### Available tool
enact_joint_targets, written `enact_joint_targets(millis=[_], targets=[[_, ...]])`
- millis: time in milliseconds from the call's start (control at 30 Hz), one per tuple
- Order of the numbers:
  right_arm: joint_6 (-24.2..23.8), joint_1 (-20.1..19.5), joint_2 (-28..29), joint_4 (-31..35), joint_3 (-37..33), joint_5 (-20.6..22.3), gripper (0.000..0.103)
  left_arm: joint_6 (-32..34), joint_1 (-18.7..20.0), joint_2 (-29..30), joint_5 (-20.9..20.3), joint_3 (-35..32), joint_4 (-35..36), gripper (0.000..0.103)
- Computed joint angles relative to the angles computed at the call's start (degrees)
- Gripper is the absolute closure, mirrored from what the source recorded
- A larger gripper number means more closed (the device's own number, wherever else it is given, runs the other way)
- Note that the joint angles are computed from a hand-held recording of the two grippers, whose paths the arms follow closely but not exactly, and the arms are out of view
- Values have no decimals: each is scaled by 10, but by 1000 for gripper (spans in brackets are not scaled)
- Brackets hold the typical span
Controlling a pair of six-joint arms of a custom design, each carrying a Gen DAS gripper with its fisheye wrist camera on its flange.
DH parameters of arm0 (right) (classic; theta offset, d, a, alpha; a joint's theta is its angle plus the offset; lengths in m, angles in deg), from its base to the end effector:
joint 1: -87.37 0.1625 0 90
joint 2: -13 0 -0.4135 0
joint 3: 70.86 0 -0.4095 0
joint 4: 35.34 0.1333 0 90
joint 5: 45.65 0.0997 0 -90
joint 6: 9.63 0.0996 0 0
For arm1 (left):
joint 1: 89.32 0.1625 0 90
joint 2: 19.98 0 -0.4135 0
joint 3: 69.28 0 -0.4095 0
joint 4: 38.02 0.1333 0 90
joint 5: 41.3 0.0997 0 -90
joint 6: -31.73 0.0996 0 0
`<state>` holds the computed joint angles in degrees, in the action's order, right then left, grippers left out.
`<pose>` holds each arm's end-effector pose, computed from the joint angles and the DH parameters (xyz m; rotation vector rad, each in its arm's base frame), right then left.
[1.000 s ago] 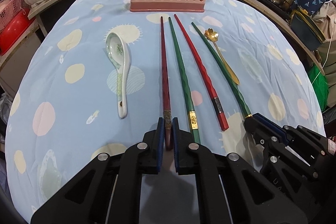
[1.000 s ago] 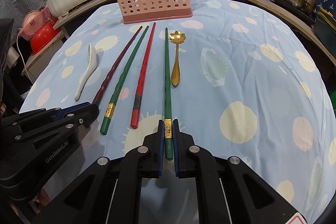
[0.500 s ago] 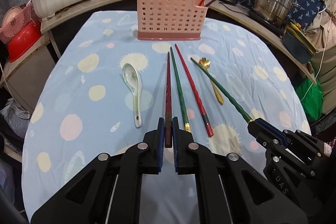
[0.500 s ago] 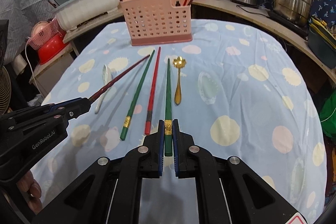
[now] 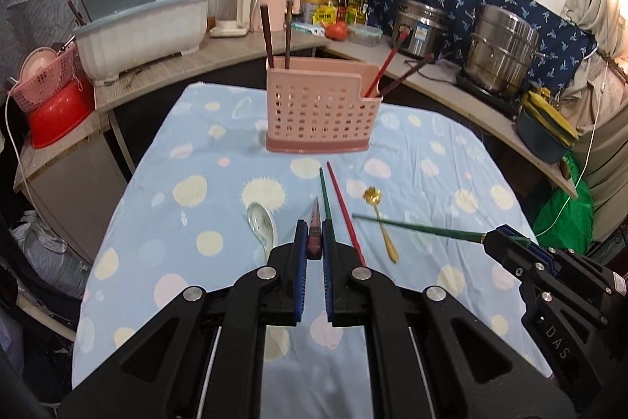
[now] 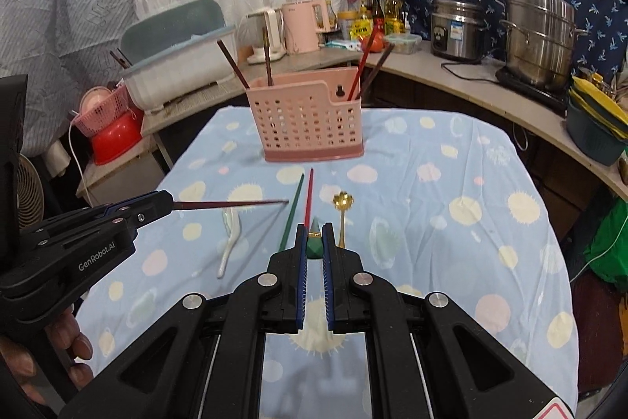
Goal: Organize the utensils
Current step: 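Lift both held chopsticks with both tools up toward the pink holder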
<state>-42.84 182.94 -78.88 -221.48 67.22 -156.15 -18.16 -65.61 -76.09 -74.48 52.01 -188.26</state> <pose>0.1373 -0.3940 0.2965 0.6116 -2.3518 0.9904 -0.3680 -0.3983 0.0712 0.3898 2.3202 -1.0264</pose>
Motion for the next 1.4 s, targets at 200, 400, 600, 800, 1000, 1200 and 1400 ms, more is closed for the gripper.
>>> enact_joint_targets(millis=[200, 400, 600, 800, 1000, 1200, 1400], targets=[[12, 17, -10, 21, -22, 3, 96, 34, -3, -6, 22, -17, -16, 96], [9, 34, -2, 22, -45, -2, 96, 75, -2, -2, 44, -40, -33, 96], [19, 41, 2, 41, -71, 8, 96, 126, 0, 5, 60, -67, -56, 96], [28, 45, 18, 58, -110, 16, 96, 193, 9, 19, 74, -103, -93, 96], [21, 62, 58, 57, -176, 20, 96, 273, 27, 47, 85, -165, -135, 96], [10, 84, 123, 59, -277, 23, 96, 392, 49, 94, 91, -259, -199, 96], [9, 94, 193, 67, -374, 36, 96, 487, 76, 142, 89, -356, -246, 96]])
